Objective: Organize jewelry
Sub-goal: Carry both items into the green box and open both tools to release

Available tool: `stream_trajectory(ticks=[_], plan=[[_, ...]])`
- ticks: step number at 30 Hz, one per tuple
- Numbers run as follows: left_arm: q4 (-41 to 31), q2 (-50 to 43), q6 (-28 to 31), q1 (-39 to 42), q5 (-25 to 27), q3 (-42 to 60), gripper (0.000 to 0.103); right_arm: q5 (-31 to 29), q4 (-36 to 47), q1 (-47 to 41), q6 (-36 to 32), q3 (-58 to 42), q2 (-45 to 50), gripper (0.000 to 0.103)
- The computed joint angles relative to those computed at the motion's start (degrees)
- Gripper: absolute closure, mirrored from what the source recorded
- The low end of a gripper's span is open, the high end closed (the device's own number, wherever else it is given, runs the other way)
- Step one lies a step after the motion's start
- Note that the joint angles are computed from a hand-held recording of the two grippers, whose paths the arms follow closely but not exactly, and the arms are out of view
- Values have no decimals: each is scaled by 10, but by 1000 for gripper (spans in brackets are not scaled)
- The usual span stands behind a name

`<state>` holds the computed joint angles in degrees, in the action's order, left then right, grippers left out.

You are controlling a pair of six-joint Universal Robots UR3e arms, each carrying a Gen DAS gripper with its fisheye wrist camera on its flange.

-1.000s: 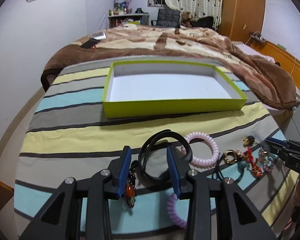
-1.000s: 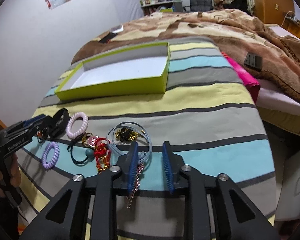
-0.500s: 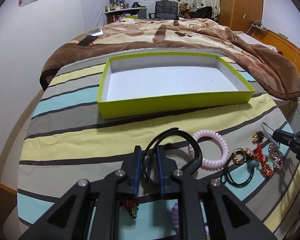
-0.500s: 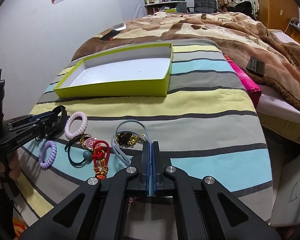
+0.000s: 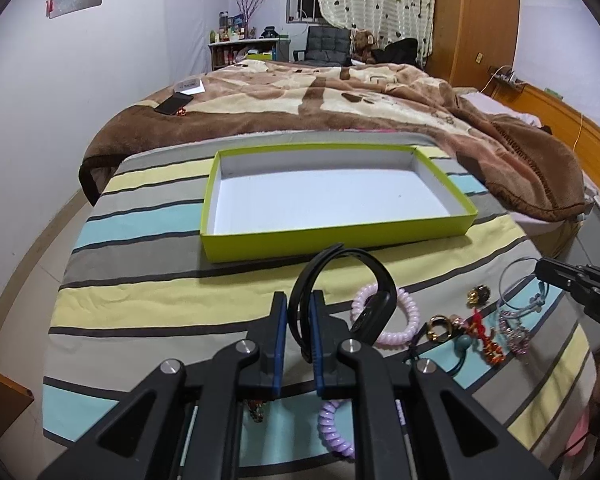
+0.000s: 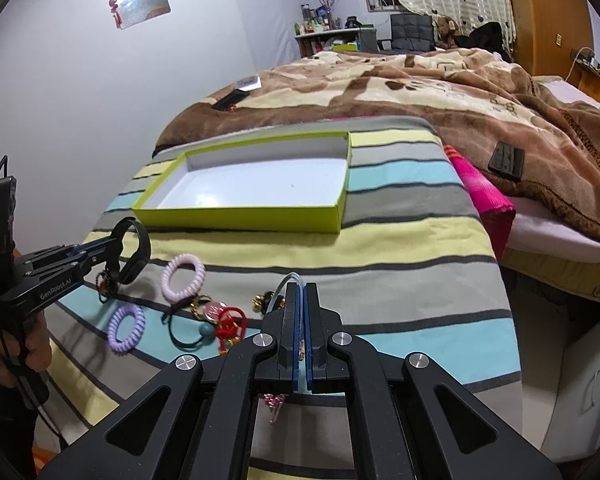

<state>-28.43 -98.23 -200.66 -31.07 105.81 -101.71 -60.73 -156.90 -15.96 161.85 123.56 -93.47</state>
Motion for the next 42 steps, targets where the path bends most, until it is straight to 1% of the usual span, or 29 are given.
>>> stream_trajectory(ticks=[6, 12, 16, 22, 25, 28, 32, 35, 39, 42], plan=[[-1, 12, 2, 3, -7, 5, 91, 9, 5, 11, 4, -30, 1, 102], [-17, -9, 19, 12, -7, 54, 92, 10, -10, 41, 23, -101, 52, 102], [-27, -37, 42, 25, -8, 101, 92, 11, -7, 63, 43, -184, 118, 102], [-49, -97, 73, 62, -38, 186, 91, -5, 17, 98, 73, -336, 240, 102], [-61, -137, 83, 79, -43, 232, 91, -14, 38, 111, 87, -417, 303, 102], [-85, -183, 87, 94, -50, 290, 91, -14, 72, 120, 97, -494, 362, 102], [-116, -243, 88, 105, -53, 361, 91, -28, 115, 134, 102, -597, 437, 102], [-136, -282, 88, 111, -57, 405, 91, -31, 138, 138, 111, -653, 478, 102], [-147, -313, 85, 114, -60, 432, 90, -40, 184, 142, 114, -727, 526, 102], [-137, -320, 80, 113, -62, 430, 90, -53, 210, 148, 111, -760, 547, 101]])
